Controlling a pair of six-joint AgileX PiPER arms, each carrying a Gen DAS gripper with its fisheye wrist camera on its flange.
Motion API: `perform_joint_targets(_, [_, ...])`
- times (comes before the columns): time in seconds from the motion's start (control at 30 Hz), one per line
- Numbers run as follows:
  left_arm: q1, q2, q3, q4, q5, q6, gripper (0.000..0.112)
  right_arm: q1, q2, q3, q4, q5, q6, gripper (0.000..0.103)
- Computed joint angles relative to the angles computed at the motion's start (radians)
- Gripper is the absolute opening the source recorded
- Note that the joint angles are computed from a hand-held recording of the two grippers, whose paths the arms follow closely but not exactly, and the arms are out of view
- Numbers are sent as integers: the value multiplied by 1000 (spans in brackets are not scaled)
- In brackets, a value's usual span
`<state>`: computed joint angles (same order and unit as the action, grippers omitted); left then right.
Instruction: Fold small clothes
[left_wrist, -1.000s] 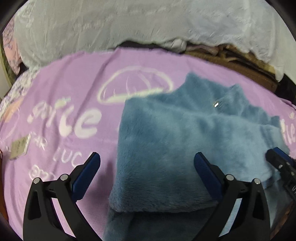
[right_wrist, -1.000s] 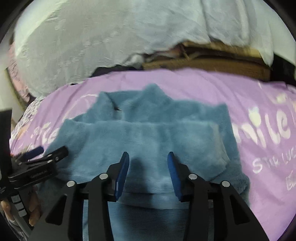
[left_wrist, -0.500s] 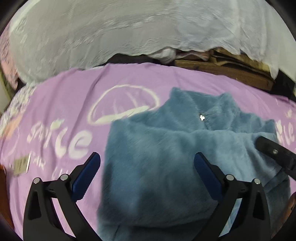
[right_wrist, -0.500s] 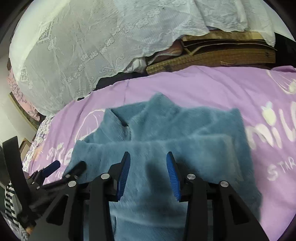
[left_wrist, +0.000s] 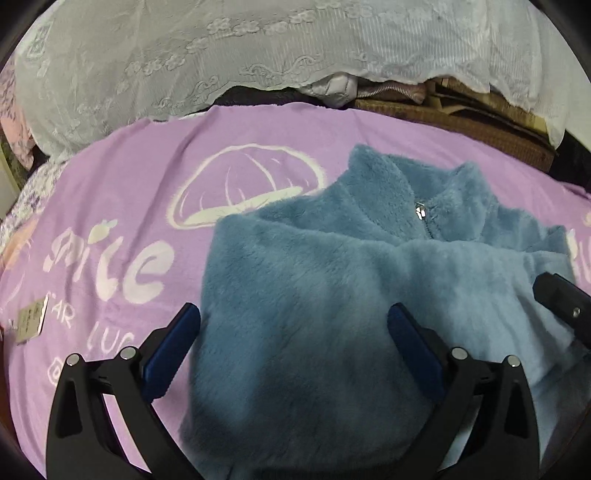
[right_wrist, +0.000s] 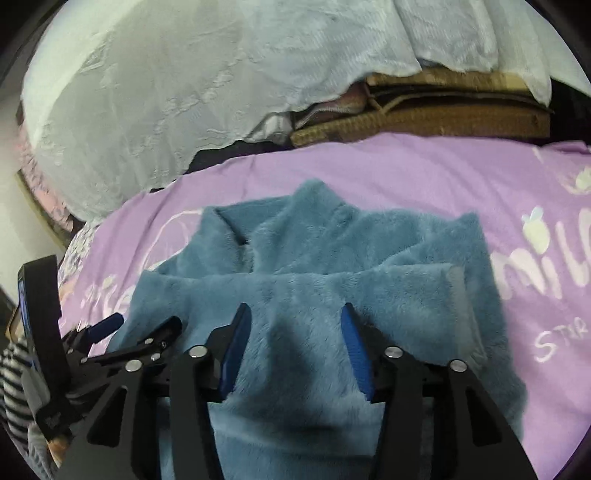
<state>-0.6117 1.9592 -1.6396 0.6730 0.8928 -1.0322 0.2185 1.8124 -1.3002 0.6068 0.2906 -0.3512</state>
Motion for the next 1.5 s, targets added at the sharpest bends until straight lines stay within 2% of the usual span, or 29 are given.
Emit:
perform_joint_targets(0.07, [17,-13,15,-51,-13,37,99,-2,24,-12,-73,28,68,55])
perform_joint_targets(0.23, [57,-11,13,-169,-23,111,99,-38,34,-6,98,62,-72,54])
perform_joint_targets(0.33, [42,-39,35,-113,-35,55,99,-35,11,8,218,44,-173,54])
perform_joint_targets(0.4, [21,-55,45,-70,-65,39,99,-40,21,-11,344,89,-304,54])
perform_joint_targets(0.43, [10,-50,38,-52,-62,47,99,-41,34,-28,348,111,-310,54])
perform_joint_targets(0.5, [-10,-1,-10,-17,-3,60,99,-55,65,-52,339,140,-286,55])
perform_joint_targets(0.53, [0,28,-35,-50,18,92,99,-71,77,-56,369,158,-301,54])
perform_joint_targets(0.57, [17,31,-38,-89,5,117,99,-103,91,-62,439,202,-343,53])
perform_joint_targets(0.6, [41,19,-26,-132,-19,135,99,-143,102,-62,528,254,-395,49])
perform_joint_targets(0.67, [78,-16,16,-174,-55,136,99,-206,100,-37,657,314,-462,47])
perform_joint_targets(0.73, [142,-49,61,-281,-104,186,99,-253,108,-20,742,366,-509,47])
perform_joint_targets(0.77, [189,-70,94,-378,-143,240,99,-289,117,-10,795,415,-533,46])
perform_joint_targets(0.83, [247,-108,150,-452,-182,278,99,-347,121,16,859,467,-538,32])
perform_joint_targets(0.9, [262,-141,196,-414,-199,237,99,-377,88,65,902,439,-551,26])
perform_joint_targets(0.93, [267,-158,214,-398,-200,212,99,-381,66,86,915,419,-554,28])
perform_joint_targets(0.97, [271,-175,229,-377,-203,176,99,-376,23,116,925,371,-562,34])
perform_joint_targets(1.0, [271,-186,233,-358,-205,144,99,-367,4,128,951,354,-592,46])
perform_joint_targets(1.07, [261,-175,196,-351,-199,139,98,-338,-5,121,988,354,-646,49])
perform_joint_targets(1.13, [242,-139,143,-339,-171,156,98,-296,18,78,938,337,-625,49])
perform_joint_targets(1.2, [218,-56,54,-291,-91,144,98,-269,64,25,846,283,-544,49])
perform_joint_targets(1.23, [223,-29,31,-304,-73,156,99,-271,90,9,815,264,-509,47])
perform_joint_targets(1.27, [239,-11,27,-347,-80,185,99,-285,107,3,824,273,-511,41])
perform_joint_targets(1.3, [246,-23,44,-358,-100,189,99,-306,118,6,836,289,-496,27])
perform_joint_targets(1.33, [246,-30,46,-357,-100,188,99,-321,116,14,853,305,-488,21])
perform_joint_targets(1.37, [244,-51,68,-349,-106,176,99,-330,97,39,877,312,-511,22])
perform_joint_targets(1.4, [242,-80,104,-339,-123,160,99,-330,62,71,882,301,-538,27])
perform_joint_targets(1.43, [242,-108,141,-335,-143,151,99,-317,16,104,875,279,-568,37])
perform_joint_targets(1.5, [242,-171,213,-316,-176,140,99,-295,-30,132,861,268,-598,41])
